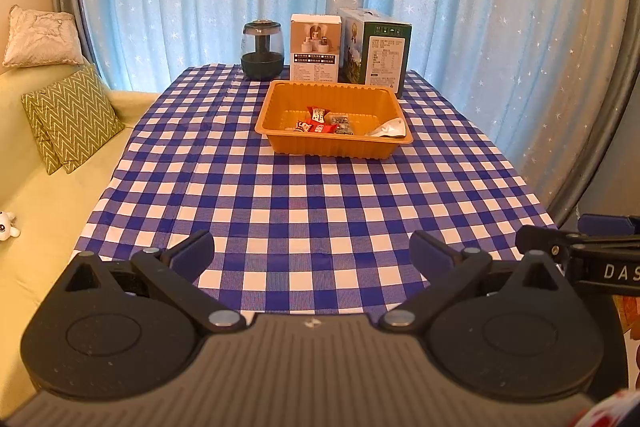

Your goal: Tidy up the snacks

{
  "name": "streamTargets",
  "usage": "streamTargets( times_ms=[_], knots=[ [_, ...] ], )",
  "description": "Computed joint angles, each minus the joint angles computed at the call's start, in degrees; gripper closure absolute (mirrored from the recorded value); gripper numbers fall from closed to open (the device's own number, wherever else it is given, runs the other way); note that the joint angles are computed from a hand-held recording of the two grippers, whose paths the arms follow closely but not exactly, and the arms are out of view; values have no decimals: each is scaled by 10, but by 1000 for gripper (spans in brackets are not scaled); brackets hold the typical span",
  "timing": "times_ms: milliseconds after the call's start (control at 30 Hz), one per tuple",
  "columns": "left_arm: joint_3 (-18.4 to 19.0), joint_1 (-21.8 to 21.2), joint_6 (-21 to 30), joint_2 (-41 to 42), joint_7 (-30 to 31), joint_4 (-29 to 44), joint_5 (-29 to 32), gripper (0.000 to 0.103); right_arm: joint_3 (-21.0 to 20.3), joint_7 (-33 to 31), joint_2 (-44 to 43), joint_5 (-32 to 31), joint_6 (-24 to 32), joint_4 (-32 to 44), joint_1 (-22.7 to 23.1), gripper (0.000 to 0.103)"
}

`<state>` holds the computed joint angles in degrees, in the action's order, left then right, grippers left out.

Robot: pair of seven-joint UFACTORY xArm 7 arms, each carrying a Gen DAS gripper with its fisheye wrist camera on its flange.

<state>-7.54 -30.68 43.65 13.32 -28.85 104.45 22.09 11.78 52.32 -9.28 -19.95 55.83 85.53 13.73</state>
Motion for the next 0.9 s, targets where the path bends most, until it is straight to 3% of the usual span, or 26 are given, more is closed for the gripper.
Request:
streamTargets(
  times_ms=[900],
  knots=[
    [0, -1, -6, -1, -8, -5, 3, 0, -1, -4, 4, -1, -1, 4, 1, 13]
  ],
)
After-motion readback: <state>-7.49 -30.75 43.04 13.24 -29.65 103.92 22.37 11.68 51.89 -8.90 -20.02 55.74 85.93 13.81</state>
